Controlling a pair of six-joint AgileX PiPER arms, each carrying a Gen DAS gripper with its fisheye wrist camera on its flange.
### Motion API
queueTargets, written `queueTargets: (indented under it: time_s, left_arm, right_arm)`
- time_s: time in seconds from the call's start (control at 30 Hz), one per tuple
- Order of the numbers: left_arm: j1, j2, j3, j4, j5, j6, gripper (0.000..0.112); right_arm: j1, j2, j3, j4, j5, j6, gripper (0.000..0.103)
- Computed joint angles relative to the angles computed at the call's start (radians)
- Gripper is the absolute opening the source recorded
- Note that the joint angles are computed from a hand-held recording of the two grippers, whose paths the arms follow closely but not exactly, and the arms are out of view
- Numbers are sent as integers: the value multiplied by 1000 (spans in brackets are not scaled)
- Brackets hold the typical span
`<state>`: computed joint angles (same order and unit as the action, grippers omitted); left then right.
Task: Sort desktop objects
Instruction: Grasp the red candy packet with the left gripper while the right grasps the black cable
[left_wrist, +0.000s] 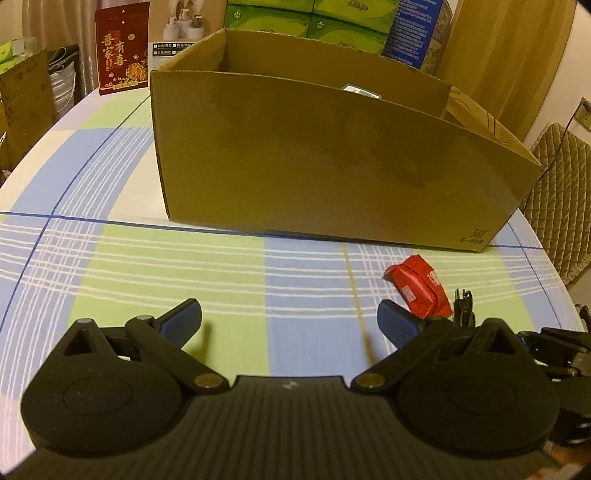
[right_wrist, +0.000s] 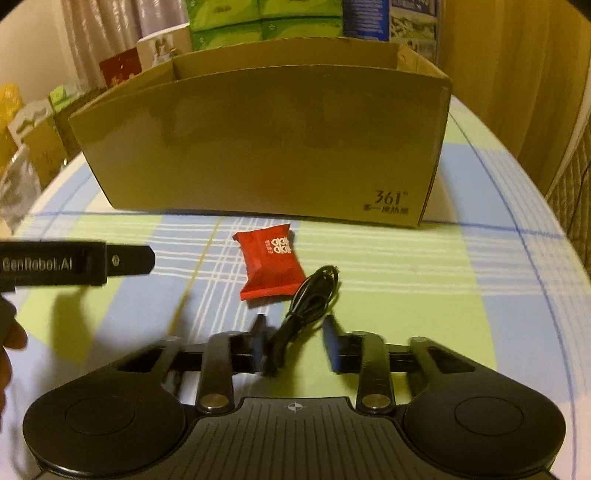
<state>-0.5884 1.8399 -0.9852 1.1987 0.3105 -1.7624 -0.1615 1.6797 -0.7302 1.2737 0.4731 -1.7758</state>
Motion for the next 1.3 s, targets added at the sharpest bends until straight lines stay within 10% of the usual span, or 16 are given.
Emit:
queueTargets:
  time_s: [0.27,0.47,0.63,0.9,1.3]
  left_arm:
    - [14,-9,18,37,-31,-37,100]
    - [27,-23,38,155,-77,-159,100]
    - [27,6,6,241,-130,-205,99]
    - [38,139,-142,143,-249,74,76]
    - [-49,239,-270,62,-97,268,29]
  right_arm:
    - [47,43,-61,-26,-60,31,8]
    - [15,42,-68,-127,117,21,8]
    - [-15,26,-88,-161,70,103,8]
    - [-57,47,-133,-195,47,214,8]
    - [-63,62,-139,-155,48,212,8]
